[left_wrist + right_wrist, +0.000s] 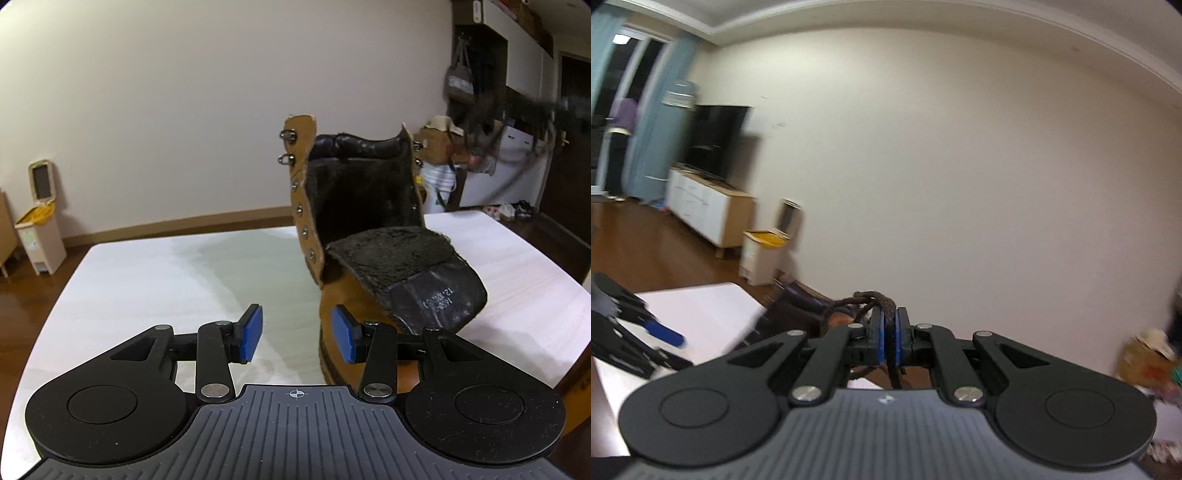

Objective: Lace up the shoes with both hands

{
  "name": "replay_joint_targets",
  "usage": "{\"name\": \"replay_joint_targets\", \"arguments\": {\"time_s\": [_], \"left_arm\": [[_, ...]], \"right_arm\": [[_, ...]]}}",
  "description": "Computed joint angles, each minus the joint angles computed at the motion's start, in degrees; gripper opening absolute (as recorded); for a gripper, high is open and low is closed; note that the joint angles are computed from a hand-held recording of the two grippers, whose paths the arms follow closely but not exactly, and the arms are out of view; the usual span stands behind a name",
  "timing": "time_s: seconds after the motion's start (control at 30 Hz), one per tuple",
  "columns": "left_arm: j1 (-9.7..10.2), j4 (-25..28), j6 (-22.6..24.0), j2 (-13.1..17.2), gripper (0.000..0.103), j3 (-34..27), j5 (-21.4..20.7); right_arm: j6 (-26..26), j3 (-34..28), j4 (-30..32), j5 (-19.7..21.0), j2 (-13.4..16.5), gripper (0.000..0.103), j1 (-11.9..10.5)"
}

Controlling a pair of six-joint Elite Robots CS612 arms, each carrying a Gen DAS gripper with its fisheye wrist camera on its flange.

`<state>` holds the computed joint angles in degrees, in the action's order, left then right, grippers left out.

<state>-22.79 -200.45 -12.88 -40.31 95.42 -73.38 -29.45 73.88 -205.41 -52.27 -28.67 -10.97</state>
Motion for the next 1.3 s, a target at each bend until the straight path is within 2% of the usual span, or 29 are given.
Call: {"name": "replay_joint_targets", "arguments": {"time_s": [0.23, 0.37, 0.53, 0.6, 0.63, 0.7, 0.8, 0.9, 1.03, 1.13, 1.2, 1.3], "left_arm": [[-0.02, 1.30, 1.60, -0.36, 0.046, 0.50, -1.51], [0.12, 1.96, 3.04, -0.19, 0.046, -0.20, -2.24], [0.40, 0.71, 3.94, 0.32, 0.046, -2.23, -1.57], [0.70, 0.50, 4.37, 0.71, 0.046, -3.48, -1.48], [0.90, 0.64, 4.31, 0.83, 0.046, -4.06, -1.72], [1.25, 0.90, 4.34, 1.03, 0.046, -5.05, -2.28], [1.56, 1.62, 5.05, 1.41, 0.046, -6.40, -1.61], [2.15, 2.19, 4.34, 1.67, 0.046, -7.27, -2.40], [2.45, 1.24, 4.09, 1.72, 0.046, -7.22, -3.16], [2.39, 0.48, 4.89, 1.97, 0.046, -7.46, -3.41], [2.39, 0.23, 4.96, 2.13, 0.046, -7.68, -3.79], [2.26, -0.26, 5.40, 2.11, 0.046, -7.55, -3.16]], "right_arm": [[-3.07, -0.20, 14.13, -4.57, 1.56, 0.009, 0.26], [-4.99, 0.20, 18.53, -6.11, 1.36, 0.029, 0.24], [-0.49, 3.00, 13.86, -1.91, 0.65, 0.031, -0.24], [-1.71, 5.06, 10.93, 1.75, 0.03, 0.030, 0.09], [-2.57, 4.84, 10.79, 2.25, 0.22, 0.029, 0.36], [-7.19, 5.46, 10.89, 3.59, 0.11, 0.027, 1.43], [-9.80, 5.74, 11.72, 3.49, 0.13, 0.027, 2.66], [-7.85, 4.82, 10.81, 0.11, 0.65, 0.027, 4.01], [-8.43, 4.22, 12.89, 0.08, 0.85, 0.027, 4.05], [-7.07, 5.03, 12.09, -2.81, 0.49, 0.027, 3.72], [-5.76, 5.71, 12.32, 0.02, 0.24, 0.027, 3.03], [-8.34, 5.90, 13.31, -1.37, 0.16, 0.026, 3.74]]}}
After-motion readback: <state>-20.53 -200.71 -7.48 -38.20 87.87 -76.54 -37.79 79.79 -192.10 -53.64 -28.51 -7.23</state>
